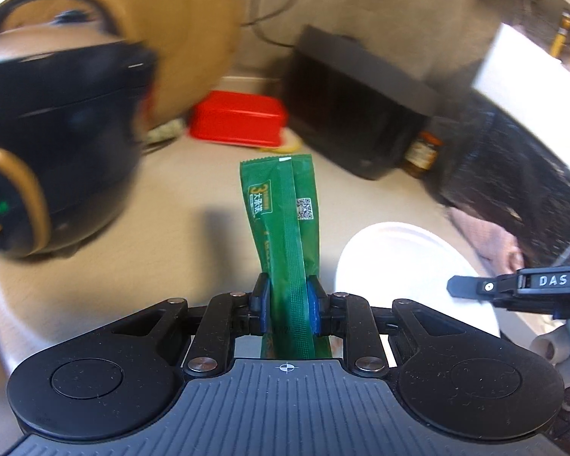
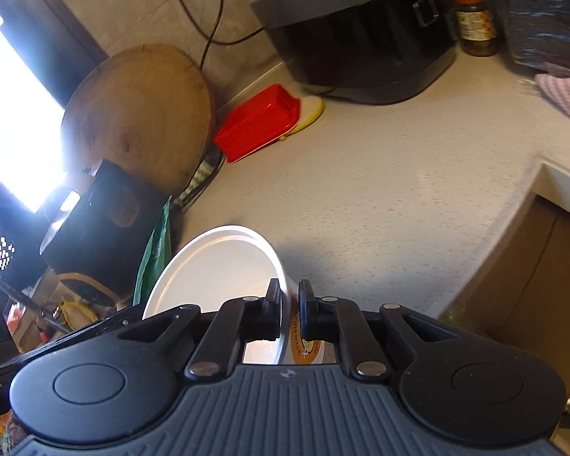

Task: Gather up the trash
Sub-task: 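Carry packet and bowl over green bin and open both grippers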

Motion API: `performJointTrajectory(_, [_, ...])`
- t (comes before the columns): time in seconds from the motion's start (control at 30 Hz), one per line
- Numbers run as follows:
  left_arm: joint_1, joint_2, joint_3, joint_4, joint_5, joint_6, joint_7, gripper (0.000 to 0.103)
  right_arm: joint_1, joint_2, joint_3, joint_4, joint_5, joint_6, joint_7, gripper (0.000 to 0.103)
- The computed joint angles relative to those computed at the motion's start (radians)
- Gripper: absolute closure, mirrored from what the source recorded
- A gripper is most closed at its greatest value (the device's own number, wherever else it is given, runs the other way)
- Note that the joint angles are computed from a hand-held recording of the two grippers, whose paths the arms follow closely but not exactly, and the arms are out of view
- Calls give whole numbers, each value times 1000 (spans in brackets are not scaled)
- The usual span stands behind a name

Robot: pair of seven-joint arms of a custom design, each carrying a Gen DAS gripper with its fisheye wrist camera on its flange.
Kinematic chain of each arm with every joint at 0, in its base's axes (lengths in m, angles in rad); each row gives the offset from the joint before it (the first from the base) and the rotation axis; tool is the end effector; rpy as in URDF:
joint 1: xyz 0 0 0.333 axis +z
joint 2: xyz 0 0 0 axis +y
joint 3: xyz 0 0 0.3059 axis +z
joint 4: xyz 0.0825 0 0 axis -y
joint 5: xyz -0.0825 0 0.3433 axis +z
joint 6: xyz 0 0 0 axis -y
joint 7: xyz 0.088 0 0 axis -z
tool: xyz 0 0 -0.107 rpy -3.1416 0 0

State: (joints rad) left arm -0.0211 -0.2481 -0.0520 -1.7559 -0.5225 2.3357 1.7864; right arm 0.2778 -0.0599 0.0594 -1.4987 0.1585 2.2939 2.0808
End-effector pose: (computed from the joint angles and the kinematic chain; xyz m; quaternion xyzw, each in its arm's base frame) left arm 0.4784 -0.0477 0.7480 -0.5996 0.6580 -0.4337 0.1391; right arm 0.5004 0.1807 0.7667 -0.5667 0.7089 -0.0770 0.4128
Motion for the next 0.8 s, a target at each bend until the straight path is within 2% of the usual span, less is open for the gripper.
performJointTrajectory(0.2, [-64, 48, -19, 83, -79, -74, 124, 81, -39, -184, -5, -209, -123, 46, 169, 94])
performJointTrajectory(0.4, [-125, 80, -69, 97, -134, -168, 209, 81, -111, -407, -10, -454, -226, 5, 364, 94])
performJointTrajectory(0.67, [-196, 147, -146, 58, -79, -278, 203, 83, -164, -681, -35, -780, -246, -118, 552, 94])
performJointTrajectory(0.8, [-219, 203, -172, 51, -10, -298, 189, 83, -172, -756, -57, -933, -228, -106, 615, 94])
